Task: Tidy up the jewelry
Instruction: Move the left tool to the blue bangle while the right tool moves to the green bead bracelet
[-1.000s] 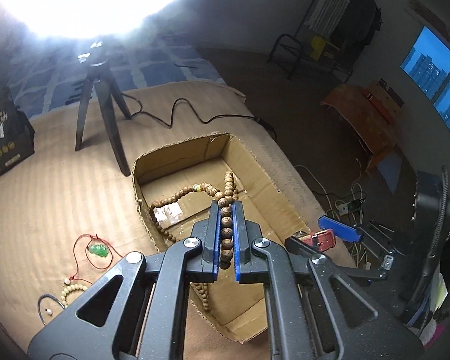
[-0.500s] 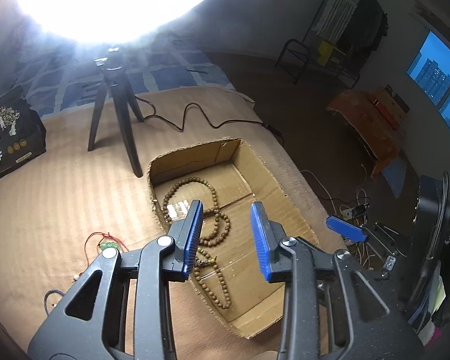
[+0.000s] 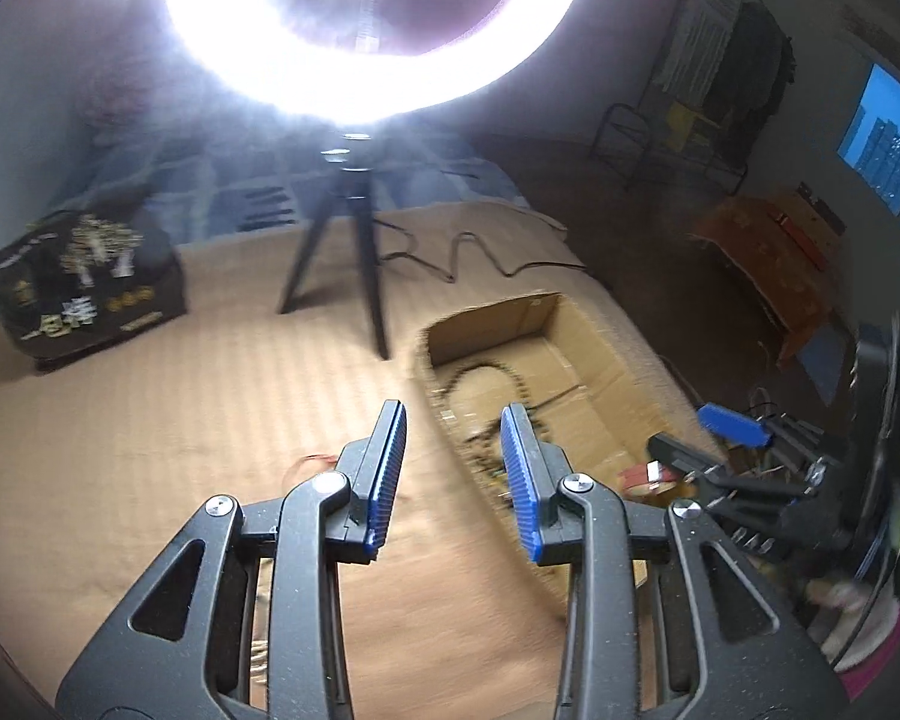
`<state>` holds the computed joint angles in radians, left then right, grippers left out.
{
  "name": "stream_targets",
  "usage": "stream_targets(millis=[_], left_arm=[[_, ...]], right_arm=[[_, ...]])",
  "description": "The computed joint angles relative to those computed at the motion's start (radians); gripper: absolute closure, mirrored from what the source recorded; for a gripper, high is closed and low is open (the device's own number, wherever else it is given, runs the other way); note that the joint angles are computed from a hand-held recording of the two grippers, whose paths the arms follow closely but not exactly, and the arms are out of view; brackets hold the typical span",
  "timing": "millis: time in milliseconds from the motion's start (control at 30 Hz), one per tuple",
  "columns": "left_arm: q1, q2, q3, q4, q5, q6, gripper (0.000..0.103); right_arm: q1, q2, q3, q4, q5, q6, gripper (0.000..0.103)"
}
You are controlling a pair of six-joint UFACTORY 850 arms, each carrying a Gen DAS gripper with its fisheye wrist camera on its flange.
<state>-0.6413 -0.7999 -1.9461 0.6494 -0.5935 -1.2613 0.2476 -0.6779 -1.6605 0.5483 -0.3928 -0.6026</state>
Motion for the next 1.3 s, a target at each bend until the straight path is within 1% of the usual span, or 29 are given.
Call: stream_targets(millis=[67, 133, 233, 300, 400, 533, 667, 700, 900, 933, 967, 1000, 1033, 1100, 1300], left_arm=[[0.005, 0.051, 0.081, 0.035, 0.017, -0.048, 0.07], [0.011, 0.119, 0.191, 0.097, 0.048, -0.122, 0.07], [0.016, 0.194, 0.313, 0.164, 0.052, -0.203, 0.07], [0.021, 0.231, 0.378, 0.178, 0.056, -0.238, 0.07], [0.031, 0.281, 0.475, 0.179, 0.071, -0.279, 0.07], [0.046, 0.326, 0.584, 0.157, 0.105, -0.316, 0.07], [0.063, 0.34, 0.643, 0.14, 0.139, -0.341, 0.07], [0.07, 0.341, 0.659, 0.127, 0.158, -0.337, 0.07], [0.101, 0.33, 0.695, -0.039, 0.237, -0.216, 0.069], [0.108, 0.327, 0.701, -0.089, 0.258, -0.175, 0.066], [0.111, 0.325, 0.707, -0.123, 0.272, -0.149, 0.058], [0.113, 0.323, 0.712, -0.143, 0.283, -0.136, 0.055], [0.114, 0.321, 0.718, -0.164, 0.294, -0.122, 0.055], [0.116, 0.317, 0.723, -0.226, 0.304, -0.059, 0.055], [0.122, 0.293, 0.712, -0.252, 0.289, -0.047, 0.055]], right_arm=[[0.007, 0.001, 0.001, 0.051, -0.006, -0.045, 0.04], [0.016, 0.004, 0.004, 0.106, -0.012, -0.095, 0.04], [0.032, 0.005, 0.006, 0.166, -0.025, -0.154, 0.04], [0.047, 0.005, 0.007, 0.188, -0.038, -0.178, 0.04], [0.066, -0.004, -0.001, 0.19, -0.064, -0.194, 0.04], [0.102, -0.019, -0.011, 0.136, -0.086, -0.165, 0.04], [0.134, -0.035, -0.018, 0.08, -0.107, -0.13, 0.04], [0.142, -0.041, -0.022, 0.066, -0.109, -0.118, 0.04], [0.182, -0.079, -0.052, -0.041, -0.126, -0.031, 0.04], [0.185, -0.084, -0.056, -0.049, -0.13, -0.021, 0.04], [0.187, -0.093, -0.066, -0.054, -0.143, -0.011, 0.04], [0.188, -0.103, -0.076, -0.053, -0.157, -0.006, 0.04], [0.189, -0.108, -0.082, -0.053, -0.169, 0.0, 0.04], [0.19, -0.125, -0.101, -0.065, -0.193, 0.024, 0.04], [0.193, -0.177, -0.159, -0.096, -0.248, 0.114, 0.04]])
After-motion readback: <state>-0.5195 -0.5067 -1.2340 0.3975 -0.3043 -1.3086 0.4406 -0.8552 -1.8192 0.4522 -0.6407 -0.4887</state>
